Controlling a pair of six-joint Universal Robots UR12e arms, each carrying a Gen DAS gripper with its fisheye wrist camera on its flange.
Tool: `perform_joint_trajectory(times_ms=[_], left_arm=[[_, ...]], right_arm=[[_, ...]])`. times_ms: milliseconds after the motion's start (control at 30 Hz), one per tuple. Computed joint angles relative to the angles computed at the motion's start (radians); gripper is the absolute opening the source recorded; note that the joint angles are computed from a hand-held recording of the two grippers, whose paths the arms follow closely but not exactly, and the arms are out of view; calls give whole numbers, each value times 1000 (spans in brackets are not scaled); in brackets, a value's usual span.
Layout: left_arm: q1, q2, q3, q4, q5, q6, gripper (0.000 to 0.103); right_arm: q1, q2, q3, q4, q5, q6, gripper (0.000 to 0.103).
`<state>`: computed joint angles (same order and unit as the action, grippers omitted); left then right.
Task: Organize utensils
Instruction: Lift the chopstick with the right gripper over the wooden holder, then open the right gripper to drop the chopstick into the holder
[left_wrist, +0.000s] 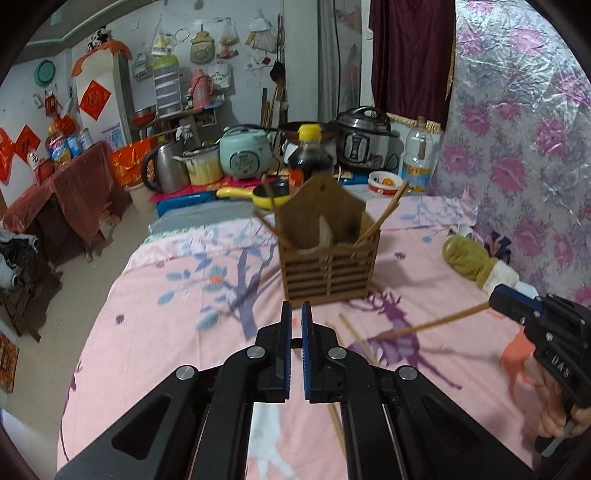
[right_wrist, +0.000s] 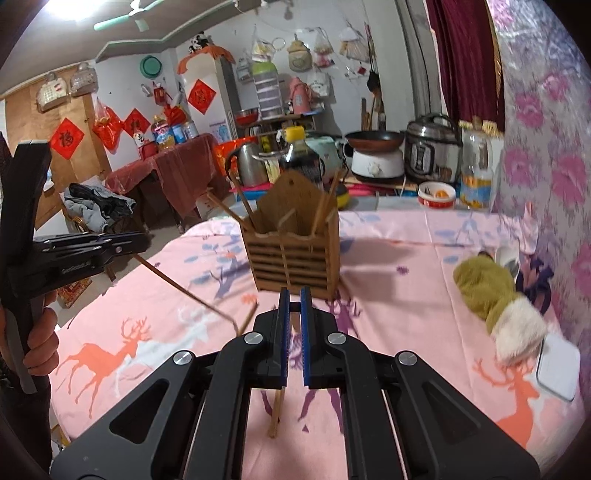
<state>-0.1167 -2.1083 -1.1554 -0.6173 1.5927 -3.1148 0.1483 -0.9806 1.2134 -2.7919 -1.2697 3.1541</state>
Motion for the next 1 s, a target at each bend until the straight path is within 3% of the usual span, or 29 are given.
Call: perform_joint_trajectory(times_ms=[467,700,833,933,1000], left_arm=[[-7,-95,233,-64,-15,-8,5],[-4,-192,434,-25,-21,-48,5],[-7,-262,518,29,-7,-61,5],[-2,-312,563,-9,-19,-81,5],[3,-344,599,-108,-28,-115,10]], right_arm=[[12,60,-153,34,-6,-10,6],[14,151,-340,-47,-4,100,6],[25,238,-476,-90,-66,153,6],[37,301,-564,-16,-112,134,7],[37,335,-609,86,-100,124,11]])
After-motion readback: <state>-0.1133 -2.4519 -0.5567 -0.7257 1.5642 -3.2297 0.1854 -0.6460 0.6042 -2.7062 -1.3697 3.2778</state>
